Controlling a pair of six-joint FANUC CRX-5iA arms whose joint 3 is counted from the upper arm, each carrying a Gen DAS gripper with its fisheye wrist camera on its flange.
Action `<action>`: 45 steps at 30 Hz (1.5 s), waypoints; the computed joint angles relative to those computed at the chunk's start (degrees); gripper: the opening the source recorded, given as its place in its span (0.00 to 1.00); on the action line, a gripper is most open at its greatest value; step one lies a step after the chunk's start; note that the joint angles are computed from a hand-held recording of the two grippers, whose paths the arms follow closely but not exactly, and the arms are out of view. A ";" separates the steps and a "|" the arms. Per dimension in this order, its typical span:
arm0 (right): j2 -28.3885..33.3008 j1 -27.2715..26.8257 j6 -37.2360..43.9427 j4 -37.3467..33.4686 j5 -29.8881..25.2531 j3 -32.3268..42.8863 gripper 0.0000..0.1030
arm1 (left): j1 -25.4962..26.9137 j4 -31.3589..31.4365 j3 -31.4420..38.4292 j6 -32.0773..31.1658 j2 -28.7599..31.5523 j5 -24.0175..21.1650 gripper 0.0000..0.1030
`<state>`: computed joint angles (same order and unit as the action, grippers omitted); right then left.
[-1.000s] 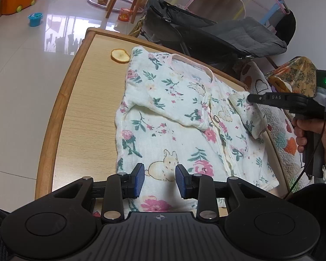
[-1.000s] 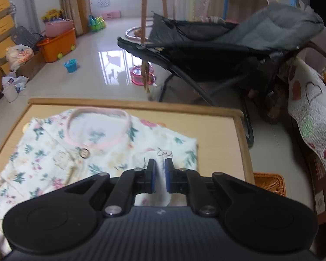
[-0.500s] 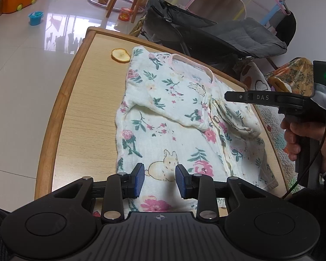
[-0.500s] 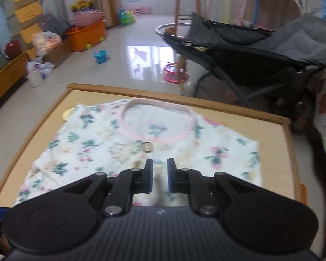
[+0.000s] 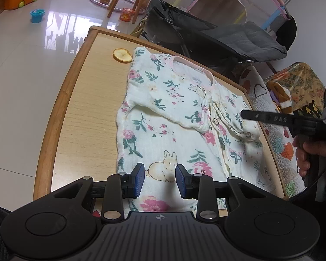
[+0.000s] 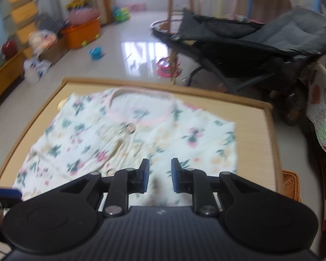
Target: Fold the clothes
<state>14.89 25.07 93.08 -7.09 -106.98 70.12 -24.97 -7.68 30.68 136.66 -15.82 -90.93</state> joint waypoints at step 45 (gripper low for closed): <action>3.17 1.64 0.12 1.74 -9.19 5.29 0.02 | 2.14 2.11 -2.73 -0.40 -1.63 2.76 0.34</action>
<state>18.05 26.71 93.20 -5.35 -116.17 75.41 -22.83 -5.57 27.94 136.27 -17.45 -88.17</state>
